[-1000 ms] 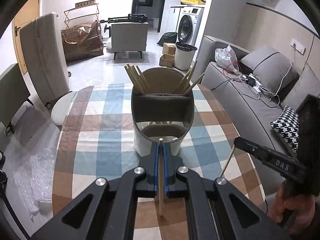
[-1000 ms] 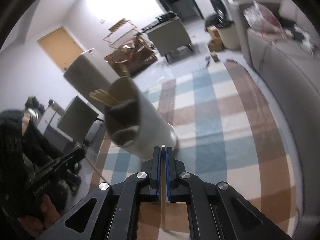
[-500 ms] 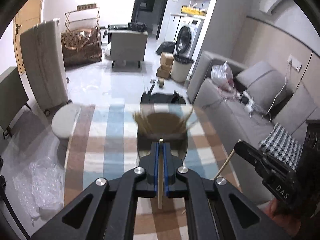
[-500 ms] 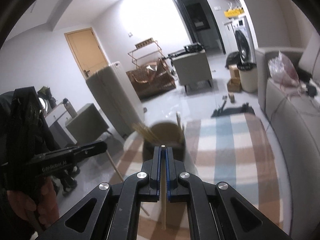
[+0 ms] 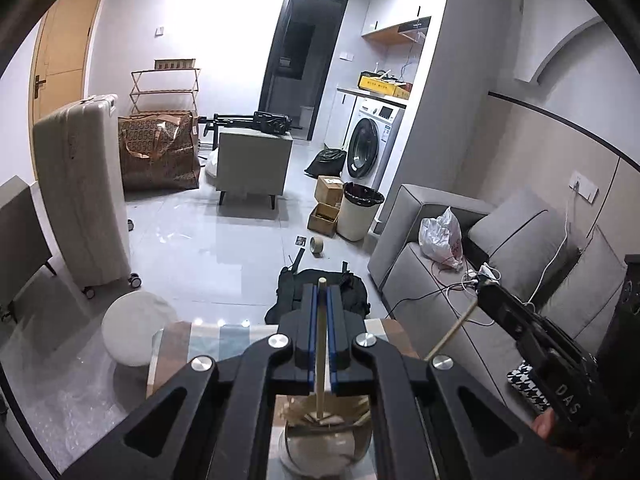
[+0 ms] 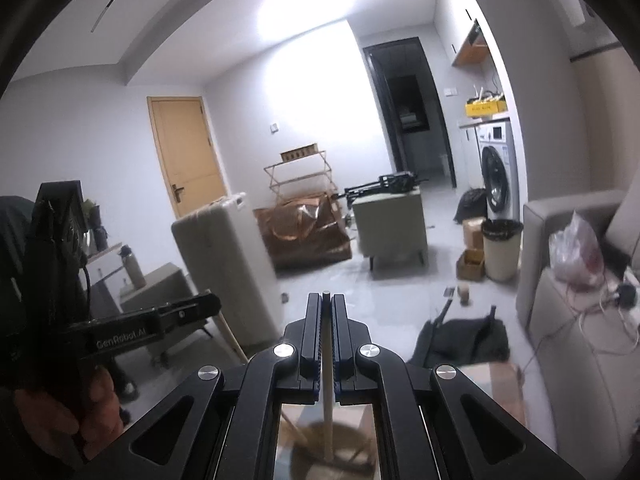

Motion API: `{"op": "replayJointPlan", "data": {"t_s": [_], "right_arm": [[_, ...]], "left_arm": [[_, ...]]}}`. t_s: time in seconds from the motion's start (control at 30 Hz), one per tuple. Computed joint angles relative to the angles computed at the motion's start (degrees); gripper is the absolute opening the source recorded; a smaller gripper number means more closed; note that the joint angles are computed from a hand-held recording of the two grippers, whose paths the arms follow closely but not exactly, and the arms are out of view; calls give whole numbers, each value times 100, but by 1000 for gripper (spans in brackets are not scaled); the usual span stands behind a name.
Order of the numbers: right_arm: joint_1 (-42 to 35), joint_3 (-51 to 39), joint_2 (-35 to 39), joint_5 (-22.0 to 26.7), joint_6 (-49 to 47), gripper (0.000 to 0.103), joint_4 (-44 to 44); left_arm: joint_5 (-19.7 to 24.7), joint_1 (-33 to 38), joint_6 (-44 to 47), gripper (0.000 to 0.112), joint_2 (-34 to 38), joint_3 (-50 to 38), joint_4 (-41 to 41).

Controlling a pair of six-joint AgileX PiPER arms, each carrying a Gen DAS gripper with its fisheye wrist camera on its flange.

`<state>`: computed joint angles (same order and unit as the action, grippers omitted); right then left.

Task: Organize utensils
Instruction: 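Raise both chopsticks over the caddy and open both grippers to drop them in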

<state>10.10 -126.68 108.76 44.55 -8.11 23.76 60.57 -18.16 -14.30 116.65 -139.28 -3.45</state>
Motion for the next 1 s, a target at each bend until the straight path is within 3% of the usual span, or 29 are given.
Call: {"op": "replayJointPlan", "data": {"t_s": [0.13,0.4,0.6,0.83,0.93,0.97,1.0], "right_arm": [[73,-310,442,22,170,3,-182],[108,750,317,-499,-414,4,-54],[107,1310,205,-513,-814,4,218],[5,1879,58,-308,-1163,7,628],[-107,2260,-96,-321,-1315,21,913],[-129,2467,-209,-409,-1312,31,934],[-176,2712,-348,-497,-1420,34,1084]], "left_arm": [[-607,45,107,0,-118,781,-197],[-1092,52,496,0,-381,1886,-457],[-637,116,947,0,-250,1711,-844],[735,229,1263,0,381,825,-1334],[898,267,1165,1,363,812,-1404],[822,257,1073,7,247,940,-1306],[727,241,965,11,110,1090,-1187]]}}
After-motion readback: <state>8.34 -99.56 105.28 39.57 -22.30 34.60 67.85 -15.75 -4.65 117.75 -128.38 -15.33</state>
